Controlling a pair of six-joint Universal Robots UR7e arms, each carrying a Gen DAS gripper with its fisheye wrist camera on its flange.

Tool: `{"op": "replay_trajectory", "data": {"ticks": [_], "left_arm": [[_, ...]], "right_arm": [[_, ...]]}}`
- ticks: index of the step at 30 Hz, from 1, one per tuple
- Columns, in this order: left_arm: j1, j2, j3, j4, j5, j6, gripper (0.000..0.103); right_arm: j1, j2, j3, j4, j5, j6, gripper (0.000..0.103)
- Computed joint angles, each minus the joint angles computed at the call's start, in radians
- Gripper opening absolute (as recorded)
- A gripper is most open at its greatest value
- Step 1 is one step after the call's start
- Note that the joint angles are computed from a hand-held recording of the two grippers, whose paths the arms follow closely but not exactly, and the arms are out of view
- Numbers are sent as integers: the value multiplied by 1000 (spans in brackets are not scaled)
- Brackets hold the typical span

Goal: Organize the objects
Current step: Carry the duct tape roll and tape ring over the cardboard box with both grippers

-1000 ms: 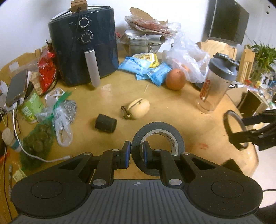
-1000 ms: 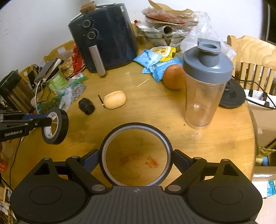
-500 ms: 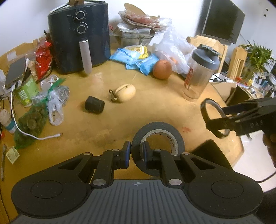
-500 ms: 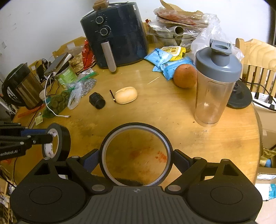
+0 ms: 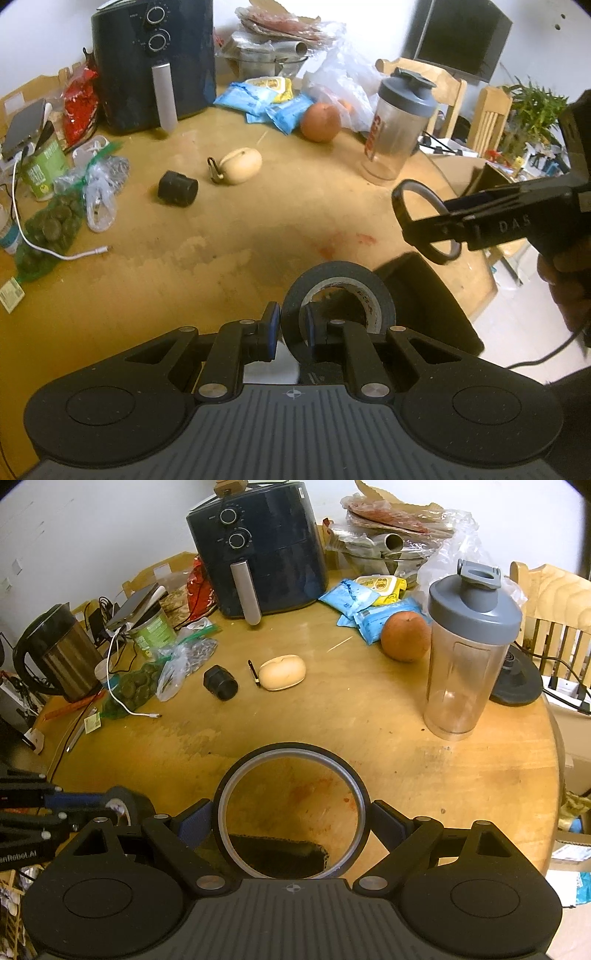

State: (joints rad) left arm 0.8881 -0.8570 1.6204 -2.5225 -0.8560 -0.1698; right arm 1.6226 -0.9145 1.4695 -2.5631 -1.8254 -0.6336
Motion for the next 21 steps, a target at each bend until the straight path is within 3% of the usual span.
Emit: {"op": "replay_trajectory", "data": {"ticks": [10, 16, 21], "left_arm": [[-17, -24, 58, 10, -37, -38, 15], [-17, -28, 69, 81, -68, -45, 19], [-39, -28, 92, 92, -23, -42, 42]], "right_arm": [[1, -39, 61, -21, 0, -10, 91], [2, -57, 88, -19, 0, -12, 91], [3, -76, 117, -8, -2, -18, 91]]}}
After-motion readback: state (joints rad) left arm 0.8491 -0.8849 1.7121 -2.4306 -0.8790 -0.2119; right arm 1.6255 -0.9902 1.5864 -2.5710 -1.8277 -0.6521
